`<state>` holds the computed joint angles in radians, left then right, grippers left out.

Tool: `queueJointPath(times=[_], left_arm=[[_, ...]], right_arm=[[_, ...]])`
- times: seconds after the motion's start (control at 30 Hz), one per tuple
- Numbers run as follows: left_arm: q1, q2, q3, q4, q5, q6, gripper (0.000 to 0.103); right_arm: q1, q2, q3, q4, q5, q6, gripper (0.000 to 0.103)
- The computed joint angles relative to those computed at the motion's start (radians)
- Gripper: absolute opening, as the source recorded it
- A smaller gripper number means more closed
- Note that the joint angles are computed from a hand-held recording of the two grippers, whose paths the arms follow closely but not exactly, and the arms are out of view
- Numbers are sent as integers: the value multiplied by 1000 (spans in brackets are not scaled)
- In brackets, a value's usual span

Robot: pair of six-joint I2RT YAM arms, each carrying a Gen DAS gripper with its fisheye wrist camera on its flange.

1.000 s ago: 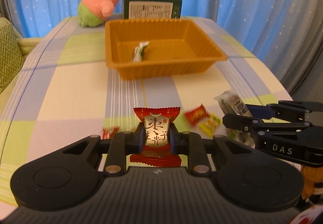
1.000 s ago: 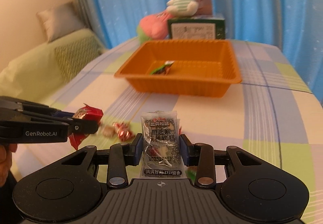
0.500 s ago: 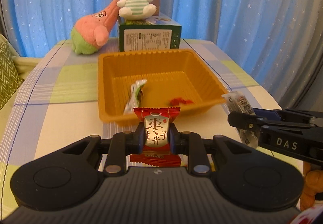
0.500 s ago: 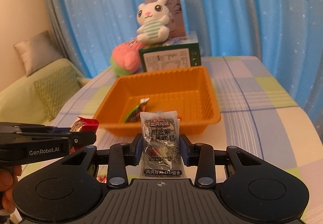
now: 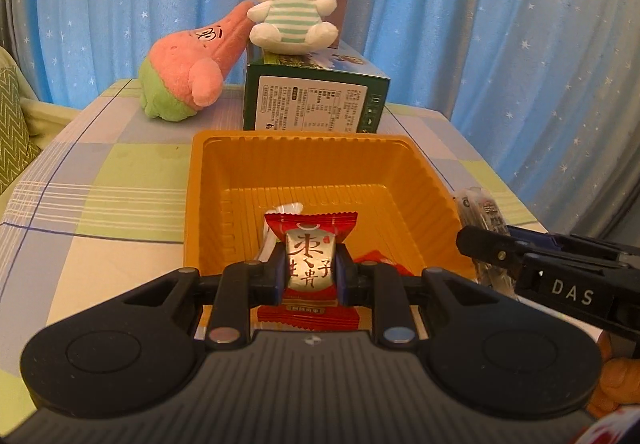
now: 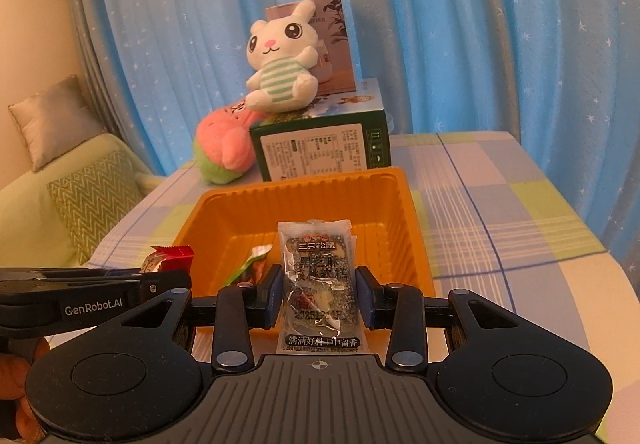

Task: Organize snacks
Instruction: 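Carry the red packet and clear packet with both tools over the orange tray, then open both tools to drop the red and clear packets into the tray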

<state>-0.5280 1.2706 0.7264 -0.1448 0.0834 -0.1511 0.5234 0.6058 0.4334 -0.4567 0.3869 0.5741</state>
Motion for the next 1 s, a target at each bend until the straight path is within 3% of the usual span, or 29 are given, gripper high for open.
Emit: queueJointPath(times=[0.43, 0.73, 0.8, 1.0], left_arm=[[34, 185, 97, 78, 2, 8, 21], [66, 239, 106, 137, 59, -10, 22], [75, 240, 100, 153, 74, -29, 40], [65, 231, 95, 149, 29, -15, 42]], right_arm=[[-247, 234, 18, 255, -210, -110, 38], [-288, 320, 22, 321, -265, -88, 38], [-285, 320, 21, 323, -262, -86, 38], [-287, 315, 19, 314, -263, -74, 38]])
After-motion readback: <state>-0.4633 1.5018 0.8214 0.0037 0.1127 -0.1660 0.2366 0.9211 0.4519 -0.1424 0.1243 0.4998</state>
